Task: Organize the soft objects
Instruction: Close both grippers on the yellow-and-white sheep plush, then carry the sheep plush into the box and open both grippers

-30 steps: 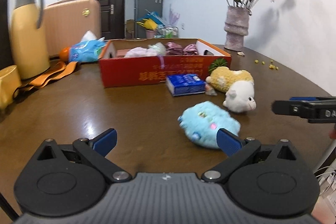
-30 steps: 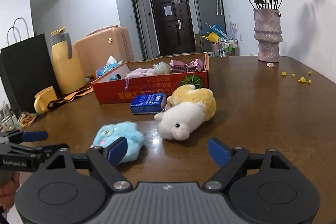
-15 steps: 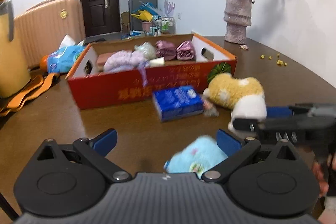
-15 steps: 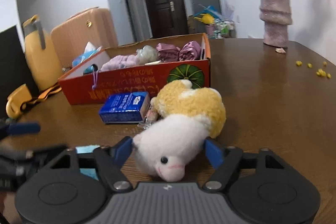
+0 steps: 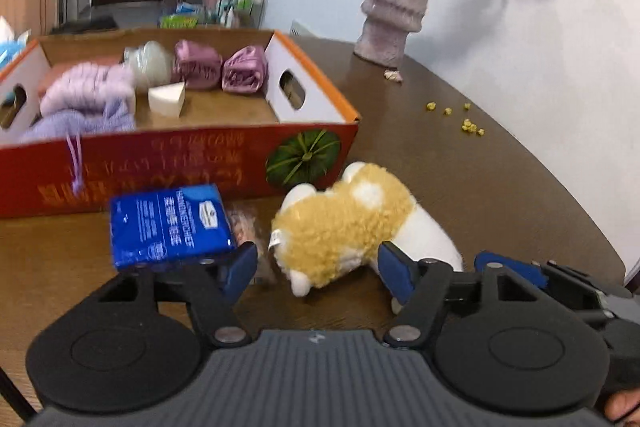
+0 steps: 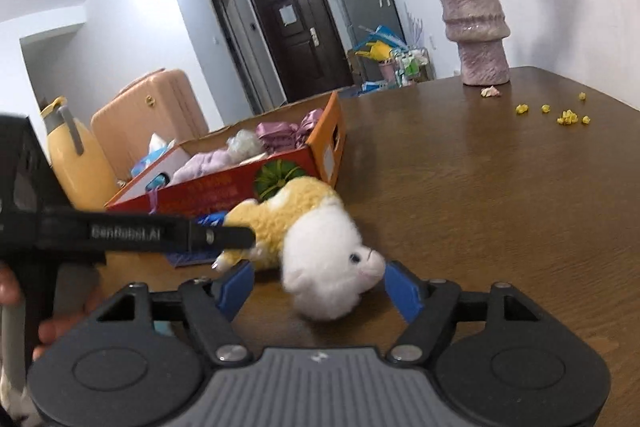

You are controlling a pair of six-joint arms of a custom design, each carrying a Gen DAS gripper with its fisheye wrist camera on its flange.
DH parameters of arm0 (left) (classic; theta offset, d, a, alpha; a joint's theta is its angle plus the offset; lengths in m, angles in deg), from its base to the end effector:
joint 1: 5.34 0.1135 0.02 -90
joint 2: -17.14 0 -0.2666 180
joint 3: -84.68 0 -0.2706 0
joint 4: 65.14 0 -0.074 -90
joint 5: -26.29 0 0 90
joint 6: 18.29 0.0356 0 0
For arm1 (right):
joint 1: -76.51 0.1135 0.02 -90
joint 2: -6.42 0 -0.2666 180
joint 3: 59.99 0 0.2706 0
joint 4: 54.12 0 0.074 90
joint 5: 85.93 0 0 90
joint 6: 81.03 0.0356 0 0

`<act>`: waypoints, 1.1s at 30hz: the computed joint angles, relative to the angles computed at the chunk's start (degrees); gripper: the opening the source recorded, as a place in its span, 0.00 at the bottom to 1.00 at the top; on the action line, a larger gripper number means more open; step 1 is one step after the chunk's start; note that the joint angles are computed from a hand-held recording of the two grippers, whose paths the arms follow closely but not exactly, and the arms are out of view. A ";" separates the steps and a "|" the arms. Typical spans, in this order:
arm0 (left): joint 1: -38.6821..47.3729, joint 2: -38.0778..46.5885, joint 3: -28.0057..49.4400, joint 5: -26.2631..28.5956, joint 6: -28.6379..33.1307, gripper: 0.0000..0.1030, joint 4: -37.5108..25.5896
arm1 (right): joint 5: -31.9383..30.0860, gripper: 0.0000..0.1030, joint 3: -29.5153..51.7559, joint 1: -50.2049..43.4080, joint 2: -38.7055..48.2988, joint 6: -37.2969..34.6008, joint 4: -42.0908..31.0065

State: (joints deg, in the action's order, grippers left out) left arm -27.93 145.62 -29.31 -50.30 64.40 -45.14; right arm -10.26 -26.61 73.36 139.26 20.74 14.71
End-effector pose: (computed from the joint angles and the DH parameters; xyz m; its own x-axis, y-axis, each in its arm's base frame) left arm 0.3579 -0.1579 0.0089 -0.6860 0.1513 -0.7117 0.4480 0.8586 -0.2492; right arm 0.2503 -0.0049 -0.0132 -0.5305 0.2271 -0.8167 -0.0523 0.9528 0.2990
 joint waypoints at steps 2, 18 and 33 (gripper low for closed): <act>0.53 0.50 0.07 0.03 -0.89 0.64 1.25 | 0.14 0.73 2.47 -0.04 -0.66 -0.48 -4.25; 4.45 -4.45 -7.66 8.90 -0.95 0.34 4.38 | 3.77 0.55 -5.60 7.34 -6.90 -1.95 -5.98; 9.55 -11.57 -14.91 14.98 -1.49 0.32 10.58 | 11.45 0.52 -11.66 15.40 -15.17 -0.16 -2.41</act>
